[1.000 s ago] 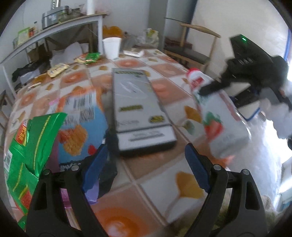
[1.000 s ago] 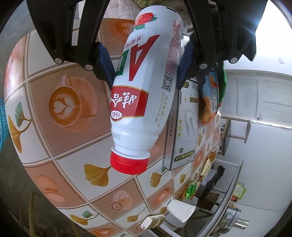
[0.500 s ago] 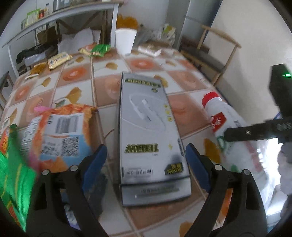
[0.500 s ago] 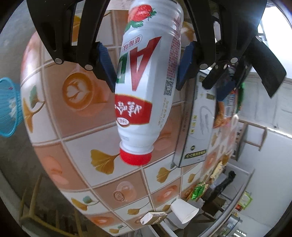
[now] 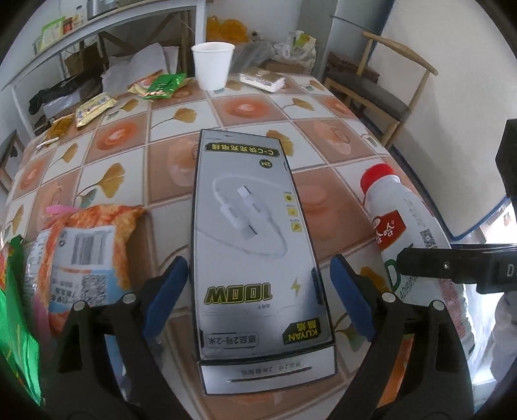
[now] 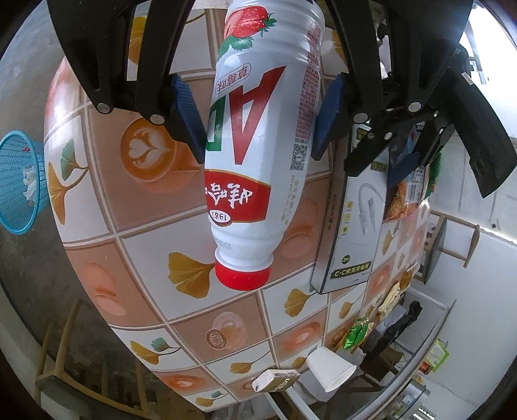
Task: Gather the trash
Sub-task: 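Grasp the white cable box with the left gripper while the right gripper holds the bottle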
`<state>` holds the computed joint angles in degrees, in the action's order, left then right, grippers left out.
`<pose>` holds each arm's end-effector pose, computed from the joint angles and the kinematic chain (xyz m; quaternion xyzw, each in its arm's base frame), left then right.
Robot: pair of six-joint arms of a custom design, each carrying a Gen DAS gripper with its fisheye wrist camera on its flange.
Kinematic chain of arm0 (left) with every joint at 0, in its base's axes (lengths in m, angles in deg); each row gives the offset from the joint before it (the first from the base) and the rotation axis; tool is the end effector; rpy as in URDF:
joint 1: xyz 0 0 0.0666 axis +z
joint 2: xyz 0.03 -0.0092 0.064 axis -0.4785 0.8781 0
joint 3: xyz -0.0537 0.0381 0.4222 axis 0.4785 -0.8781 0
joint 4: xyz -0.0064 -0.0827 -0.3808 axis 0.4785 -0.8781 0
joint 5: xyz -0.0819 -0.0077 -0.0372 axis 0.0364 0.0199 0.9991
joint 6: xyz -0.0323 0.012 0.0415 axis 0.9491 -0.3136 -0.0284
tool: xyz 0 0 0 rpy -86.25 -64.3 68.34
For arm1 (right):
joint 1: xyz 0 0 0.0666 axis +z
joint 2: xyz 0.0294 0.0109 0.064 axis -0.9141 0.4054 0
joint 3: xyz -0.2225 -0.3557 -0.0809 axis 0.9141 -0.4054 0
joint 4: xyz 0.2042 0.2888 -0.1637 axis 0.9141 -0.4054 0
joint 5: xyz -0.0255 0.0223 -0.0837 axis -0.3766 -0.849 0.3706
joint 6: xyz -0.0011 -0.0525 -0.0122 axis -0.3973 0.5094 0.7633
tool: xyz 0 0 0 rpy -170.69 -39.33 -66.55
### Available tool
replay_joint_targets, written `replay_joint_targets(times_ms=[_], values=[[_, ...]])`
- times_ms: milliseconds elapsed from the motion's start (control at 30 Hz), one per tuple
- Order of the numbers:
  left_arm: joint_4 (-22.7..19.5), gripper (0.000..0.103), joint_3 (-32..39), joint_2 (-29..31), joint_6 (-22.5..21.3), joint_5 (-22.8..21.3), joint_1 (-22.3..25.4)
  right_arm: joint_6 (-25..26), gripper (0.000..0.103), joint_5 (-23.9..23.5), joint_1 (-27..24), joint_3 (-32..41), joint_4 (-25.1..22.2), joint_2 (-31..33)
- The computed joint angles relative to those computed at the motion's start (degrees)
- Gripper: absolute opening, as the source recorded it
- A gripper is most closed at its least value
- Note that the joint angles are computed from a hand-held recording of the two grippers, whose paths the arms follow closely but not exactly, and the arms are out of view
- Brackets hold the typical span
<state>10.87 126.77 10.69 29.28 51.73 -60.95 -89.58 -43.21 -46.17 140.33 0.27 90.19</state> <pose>0.4168 -0.2682 0.5874 0.2350 0.9246 -0.1345 0.2678 0.3205 0.1212 0.6116 0.1982 0.9459 0.1940 0.1685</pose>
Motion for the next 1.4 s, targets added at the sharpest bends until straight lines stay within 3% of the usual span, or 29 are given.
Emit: replay_joint_targets(times_ms=[100,367,667,867,1000,1400], values=[[-0.43,0.085,0.51,0.93,0.51,-1.44,-0.55,-0.03,0.063,0.21,-0.1,-0.09,0.16,-0.05],[-0.31,0.083,-0.61,0.36,1.09,0.31,-0.2,1.29,0.062,2.27,0.48,0.19,-0.21,-0.03],[-1.73,0.083,-7.09,-6.53,3.99,4.7,0.77,2.31,0.062,4.89,3.43,0.76,-2.74,-0.48],[0.42,0.085,-12.39,-11.72,6.9,11.82,3.58,0.35,0.063,7.84,6.03,0.13,-3.29,-1.48],[0.74,0.085,-12.8,-12.03,7.18,13.9,4.5,-1.29,0.063,8.46,6.41,-0.6,-2.5,-2.2],[-1.61,0.086,-7.72,-7.95,6.57,9.28,3.42,-3.59,0.067,9.97,7.34,-1.28,-1.82,-2.6]])
